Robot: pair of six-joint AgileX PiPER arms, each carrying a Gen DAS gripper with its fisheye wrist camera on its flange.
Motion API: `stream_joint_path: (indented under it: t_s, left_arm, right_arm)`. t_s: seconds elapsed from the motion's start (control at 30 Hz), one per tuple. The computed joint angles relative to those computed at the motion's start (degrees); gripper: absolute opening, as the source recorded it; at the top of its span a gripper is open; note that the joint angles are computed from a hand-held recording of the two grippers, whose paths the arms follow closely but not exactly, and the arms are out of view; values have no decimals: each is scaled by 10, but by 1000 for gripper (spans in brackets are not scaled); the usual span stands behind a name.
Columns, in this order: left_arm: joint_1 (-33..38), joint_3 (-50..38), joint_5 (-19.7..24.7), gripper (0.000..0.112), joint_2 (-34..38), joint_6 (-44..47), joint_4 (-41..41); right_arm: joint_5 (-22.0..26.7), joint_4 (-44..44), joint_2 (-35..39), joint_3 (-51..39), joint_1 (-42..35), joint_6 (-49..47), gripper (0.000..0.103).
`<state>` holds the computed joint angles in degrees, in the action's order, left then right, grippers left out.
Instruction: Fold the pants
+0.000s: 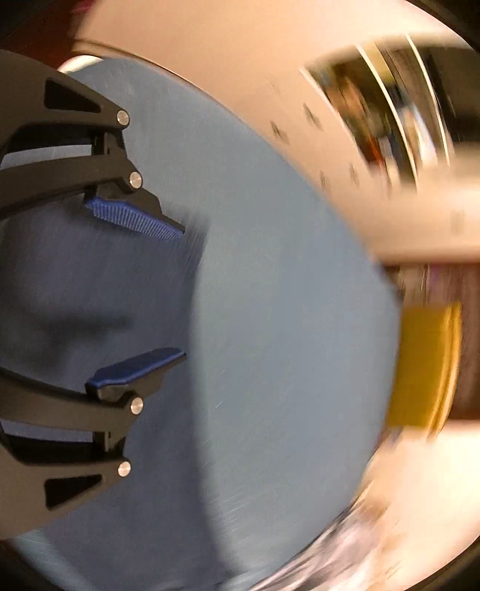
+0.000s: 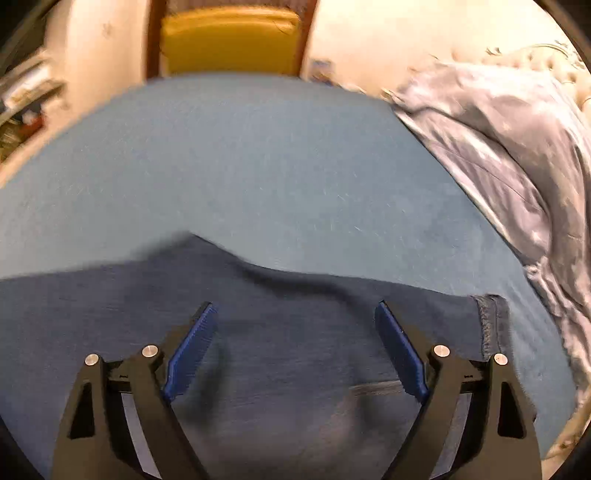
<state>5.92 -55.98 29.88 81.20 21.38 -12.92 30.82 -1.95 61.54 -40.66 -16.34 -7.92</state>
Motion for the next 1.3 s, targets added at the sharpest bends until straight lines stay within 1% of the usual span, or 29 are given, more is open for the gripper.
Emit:
stream_joint_path:
  t_s: [0.03,0.07,0.1,0.17,0.2,0.23,0.27,0.3,0.33,0.37,0.4,0.47,0.53,0.57,0.6,0.67,0.77,0.8,0.87,0.9,0.97,1.0,1.03,1.07,1.13,1.17,1.2,1.23,1.3]
  left_arm:
    - [2,13,-3,62,5,12,1]
    - [12,17,-9,62,23,18,5]
    - [24,21,-19,63,35,29,-1]
    - [62,19,-37,48,47,58,-38]
    - [70,2,-25,31,56,41,-23]
    - [72,-8,-17,29,56,3,14]
    - [71,-3,-33,38,45,-37,64]
    - [84,15,-62,62,26,-54,91]
    - [87,31,-71,65,2,-58,95]
    - [92,37,-63,65,-13,-49,76]
    - [107,45,-55,65,-29,-17,34]
    - [133,72,-49,66,-59,94,-74]
    - [152,78,-36,66,-45,156,-106]
    - [155,72,-40,66,-23,157,-87]
    - [158,80,-62,70,-6,142,-58]
    - [167,105,-80,70,-23,104,-48]
    - [154,124,-125,69,-45,-1,23]
    - [156,125,-122,69,-53,1,16]
    - [155,117,-80,69,-67,-35,12]
    - [146,128,-79,69,-81,-82,41]
    - [109,170,-100,69,-128,-196,148]
    - [91,190,-97,69,-159,-253,205]
    - [63,193,-71,69,-179,-311,262]
    - [13,208,-59,68,-211,-368,304]
    - [-95,195,2,53,-232,-483,385]
    - [-152,185,30,52,-232,-540,420]
    - [-209,180,41,49,-228,-590,451]
    - [-267,178,30,48,-221,-616,462]
    - [-362,158,34,47,-186,-693,503]
  right_arm:
    - [14,-8,-16,2,49,21,84]
    - [11,-9,-32,12,107,54,84]
    - [30,-33,-30,5,161,110,84]
    - [33,-76,-18,6,261,224,84]
    - [31,-105,-3,6,315,281,84]
    - [29,-144,10,6,357,339,84]
    - [25,-182,28,7,399,396,83]
    - [25,-219,39,9,427,453,83]
    - [24,-243,55,10,448,497,83]
    - [24,-266,74,10,468,537,83]
    - [26,-288,86,10,482,564,83]
    - [43,-350,112,11,510,628,83]
    - [44,-352,140,12,508,635,83]
    - [32,-341,147,17,498,628,83]
    - [24,-345,139,25,491,628,84]
    - [28,-360,142,26,499,645,84]
    - [21,-372,145,32,498,656,85]
    - [21,-380,150,33,504,673,86]
    - [17,-383,147,37,504,677,86]
    - [16,-386,146,39,505,681,86]
    - [12,-384,141,44,499,673,87]
    - [10,-380,138,47,494,666,87]
    - [5,-375,135,49,488,658,87]
    - [-1,-375,134,52,483,655,88]
    - [-10,-383,133,59,478,660,89]
    - [-13,-385,133,60,476,660,90]
    - [-16,-392,133,63,474,665,90]
    - [-17,-398,131,66,475,670,90]
    - [-21,-402,128,71,473,674,91]
